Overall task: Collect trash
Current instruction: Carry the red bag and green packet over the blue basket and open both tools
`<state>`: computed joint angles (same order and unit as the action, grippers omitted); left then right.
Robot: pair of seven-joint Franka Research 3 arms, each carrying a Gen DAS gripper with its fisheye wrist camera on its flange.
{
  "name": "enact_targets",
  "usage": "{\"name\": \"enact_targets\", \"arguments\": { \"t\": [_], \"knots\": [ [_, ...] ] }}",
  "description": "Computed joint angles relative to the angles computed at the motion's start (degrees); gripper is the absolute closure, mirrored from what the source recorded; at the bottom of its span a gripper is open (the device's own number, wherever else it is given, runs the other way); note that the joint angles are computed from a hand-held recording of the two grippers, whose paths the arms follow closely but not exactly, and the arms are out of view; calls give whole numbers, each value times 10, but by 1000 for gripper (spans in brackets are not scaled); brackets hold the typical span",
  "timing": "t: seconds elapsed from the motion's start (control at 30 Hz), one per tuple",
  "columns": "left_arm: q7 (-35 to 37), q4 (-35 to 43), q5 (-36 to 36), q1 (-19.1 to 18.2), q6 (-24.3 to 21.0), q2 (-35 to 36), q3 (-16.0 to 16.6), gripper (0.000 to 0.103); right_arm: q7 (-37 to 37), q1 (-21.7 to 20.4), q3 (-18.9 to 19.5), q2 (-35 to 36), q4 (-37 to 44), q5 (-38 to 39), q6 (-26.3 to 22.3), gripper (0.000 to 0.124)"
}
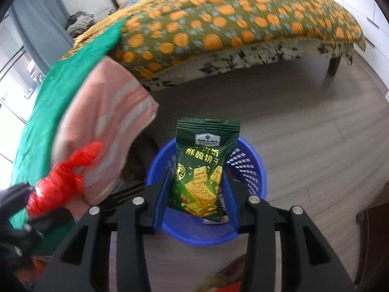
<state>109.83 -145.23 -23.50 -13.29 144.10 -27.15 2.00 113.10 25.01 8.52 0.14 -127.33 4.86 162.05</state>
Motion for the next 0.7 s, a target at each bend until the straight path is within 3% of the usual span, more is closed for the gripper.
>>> {"name": "enact_targets", "arguments": {
  "t": [0.13,0.17,0.2,0.27,0.3,0.33,0.43,0.53,0.63,0.7],
  "knots": [
    [-20,26,-5,0,43,88,-20,61,-97,-16,-2,52,23,111,-1,84],
    [-21,32,-8,2,51,104,-23,59,-106,-17,-4,59,25,121,-2,84],
    [-30,36,-3,8,63,121,-31,50,-96,-15,-9,66,24,112,-1,81],
    [-53,41,11,19,88,147,-46,30,-76,-15,-18,78,25,101,1,64],
    [-57,43,10,22,98,155,-48,26,-79,-19,-17,81,24,114,3,46],
    [-63,41,12,25,99,152,-51,25,-76,-23,-17,77,15,131,12,42],
    [-43,28,-20,16,111,128,-45,19,-84,-26,-14,57,2,152,26,42],
    [-45,0,-26,4,135,73,-40,17,-22,-15,-26,9,-28,70,41,34],
    [-55,-38,-19,-16,157,-3,-29,5,6,-21,-15,-38,-59,46,61,25],
    [-75,-69,7,-16,181,-57,-35,5,106,-55,17,-87,-88,-60,59,25]
  ]
}}
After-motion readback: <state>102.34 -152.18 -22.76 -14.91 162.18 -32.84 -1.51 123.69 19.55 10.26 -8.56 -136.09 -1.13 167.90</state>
